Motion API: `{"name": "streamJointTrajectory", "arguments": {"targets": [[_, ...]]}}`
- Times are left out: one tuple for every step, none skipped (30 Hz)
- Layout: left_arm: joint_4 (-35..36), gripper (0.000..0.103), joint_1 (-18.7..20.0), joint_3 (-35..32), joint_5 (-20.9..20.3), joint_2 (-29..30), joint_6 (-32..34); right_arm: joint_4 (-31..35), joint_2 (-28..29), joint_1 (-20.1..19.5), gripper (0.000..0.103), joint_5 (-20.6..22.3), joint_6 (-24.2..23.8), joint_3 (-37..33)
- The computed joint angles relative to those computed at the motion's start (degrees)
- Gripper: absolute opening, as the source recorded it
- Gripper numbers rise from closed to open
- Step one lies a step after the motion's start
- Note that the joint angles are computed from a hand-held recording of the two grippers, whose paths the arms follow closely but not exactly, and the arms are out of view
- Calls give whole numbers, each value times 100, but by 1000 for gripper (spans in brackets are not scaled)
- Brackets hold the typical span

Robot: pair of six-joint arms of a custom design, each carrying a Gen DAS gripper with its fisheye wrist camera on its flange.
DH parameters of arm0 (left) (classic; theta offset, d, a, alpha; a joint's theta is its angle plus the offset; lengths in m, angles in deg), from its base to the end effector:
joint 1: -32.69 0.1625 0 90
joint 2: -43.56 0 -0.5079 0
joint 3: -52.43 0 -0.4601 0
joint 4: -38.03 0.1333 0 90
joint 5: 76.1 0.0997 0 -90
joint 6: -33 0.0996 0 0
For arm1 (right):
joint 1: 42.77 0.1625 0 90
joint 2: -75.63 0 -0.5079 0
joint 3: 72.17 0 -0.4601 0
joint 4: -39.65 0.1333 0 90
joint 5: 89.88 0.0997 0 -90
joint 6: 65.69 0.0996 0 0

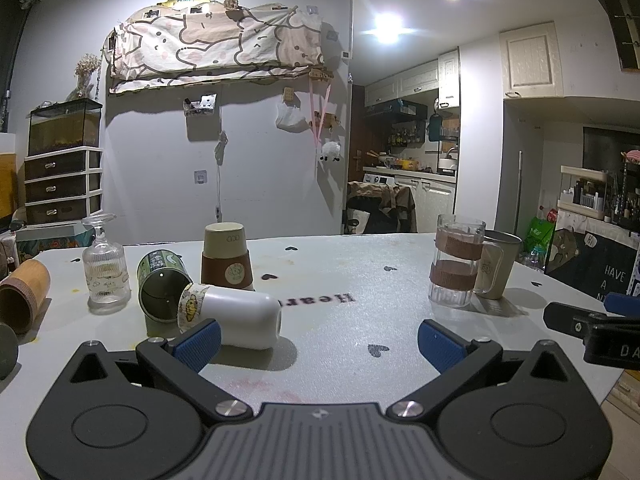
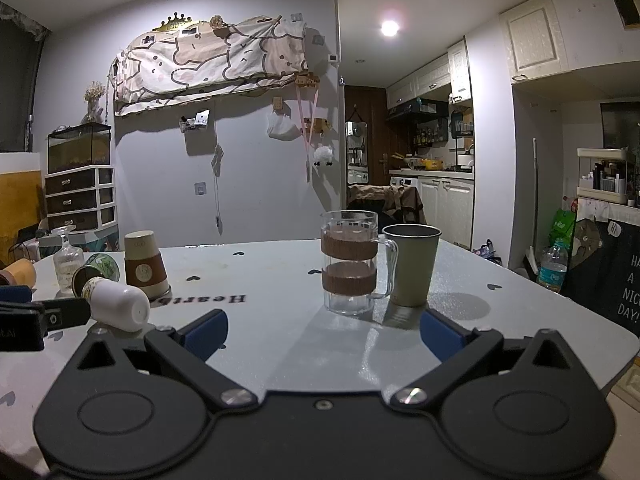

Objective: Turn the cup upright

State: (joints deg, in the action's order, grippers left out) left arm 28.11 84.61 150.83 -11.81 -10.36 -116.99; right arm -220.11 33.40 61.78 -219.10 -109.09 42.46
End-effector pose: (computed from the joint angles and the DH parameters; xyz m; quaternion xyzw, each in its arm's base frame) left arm -0.2587 -0.6164 0.1176 0.3974 0.7731 -0.4662 0.1646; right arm 0.2135 -0.5427 0.1741 0.0808 -0.6662 0.6300 0.3908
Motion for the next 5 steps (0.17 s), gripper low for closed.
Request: {"name": "streamJointTrajectory", "arguments": {"targets": [[10,103,-2,-1,-2,-1,-4,-4,-6,-1,103,-4,0,10],[20,103,-5,0,0,-2,-6,-8,2,-9,103,5,0,9],[9,103,-3,8,1,7,-6,-8,2,-9,103,5,0,9],[5,103,-6,14,-7,9,-7,-10,0,-9,103,5,-3,12],[2,103,-11,19,-18,8,-7,-12,-1,-9,103,3,-5,14]]}}
